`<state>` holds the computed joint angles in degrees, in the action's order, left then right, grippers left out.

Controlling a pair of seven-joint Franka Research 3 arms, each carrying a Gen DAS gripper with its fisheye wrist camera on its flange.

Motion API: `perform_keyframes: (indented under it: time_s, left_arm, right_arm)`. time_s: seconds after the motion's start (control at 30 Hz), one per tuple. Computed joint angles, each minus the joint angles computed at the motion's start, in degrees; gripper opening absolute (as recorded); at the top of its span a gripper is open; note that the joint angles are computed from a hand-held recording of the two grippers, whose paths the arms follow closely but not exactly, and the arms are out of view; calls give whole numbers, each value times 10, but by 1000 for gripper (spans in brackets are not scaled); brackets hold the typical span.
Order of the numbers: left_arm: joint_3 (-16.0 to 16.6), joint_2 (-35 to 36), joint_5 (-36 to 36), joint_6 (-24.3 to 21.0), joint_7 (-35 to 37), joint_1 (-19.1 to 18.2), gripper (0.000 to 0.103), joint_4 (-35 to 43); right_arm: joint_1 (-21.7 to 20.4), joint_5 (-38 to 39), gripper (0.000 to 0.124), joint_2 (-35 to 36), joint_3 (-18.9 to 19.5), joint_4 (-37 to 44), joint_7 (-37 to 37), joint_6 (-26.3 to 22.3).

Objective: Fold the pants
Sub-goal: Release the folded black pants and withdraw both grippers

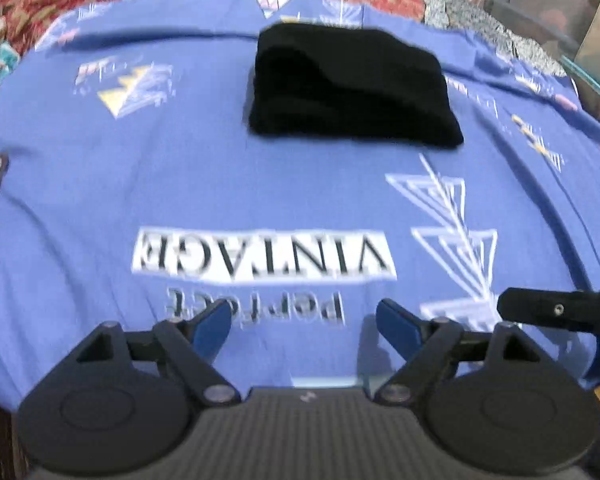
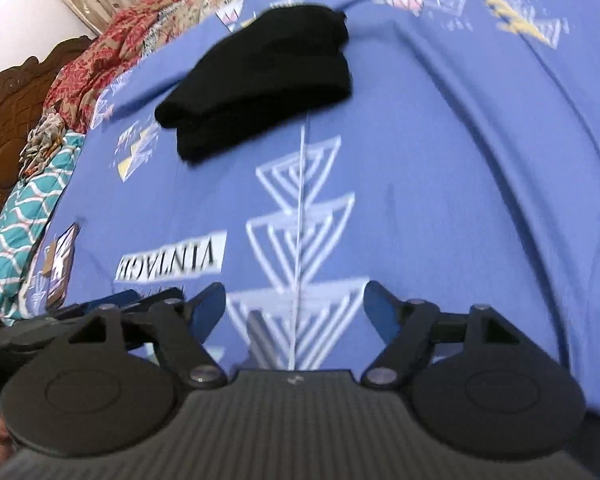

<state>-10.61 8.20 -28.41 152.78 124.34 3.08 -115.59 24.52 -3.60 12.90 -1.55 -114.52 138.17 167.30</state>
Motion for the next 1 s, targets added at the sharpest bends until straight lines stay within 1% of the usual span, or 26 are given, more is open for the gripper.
perform_keyframes:
  time_s: [0.07, 0.13, 0.17, 0.23, 0.33, 0.4, 0.5, 0.53, 0.6, 0.7, 0.9, 1.0]
  left_arm:
    - [2, -5, 14, 10, -4, -3, 86, -10]
    - [4, -5, 29, 3, -16, -5, 92, -10]
    - [5, -4, 35, -2, -20, -5, 93, -9]
    - [5, -5, 41, -3, -21, -5, 98, -11]
    - [4, -4, 38, -7, -18, -4, 103, -11]
    - [4, -3, 36, -8, -18, -3, 103, -11]
    - [3, -1, 34, -10, -17, -3, 103, -9]
    - [3, -1, 32, -11, -16, -2, 103, -8]
    - [2, 0, 28, -11, -12, -1, 103, -6]
    - [1, 2, 19, -14, -4, 2, 103, -4]
    - [0, 4, 4, -16, 9, 5, 103, -1]
    - [-1, 5, 2, -13, 12, 4, 103, -2]
  right_arm:
    - [-1, 5, 80, 0, 3, -1, -1, -10]
    - [7, -7, 85, -1, -1, 1, 9, -17]
    - [2, 0, 87, 1, 6, 4, -1, -19]
    - [-3, 13, 92, -1, 13, 0, -12, -14]
    - [0, 18, 95, 2, 12, -7, -7, 4]
    - [-3, 33, 97, 5, 16, -8, -14, 16]
    - [4, 38, 100, 2, 10, -17, -8, 29]
    - [2, 45, 102, 0, 13, -20, -12, 34]
    - [-7, 70, 103, 0, 24, -26, -32, 47]
    - [6, 64, 103, -1, 11, -24, -26, 41]
    - [12, 51, 103, 0, 3, -19, -17, 30]
    - [11, 50, 103, -1, 3, -21, -12, 33]
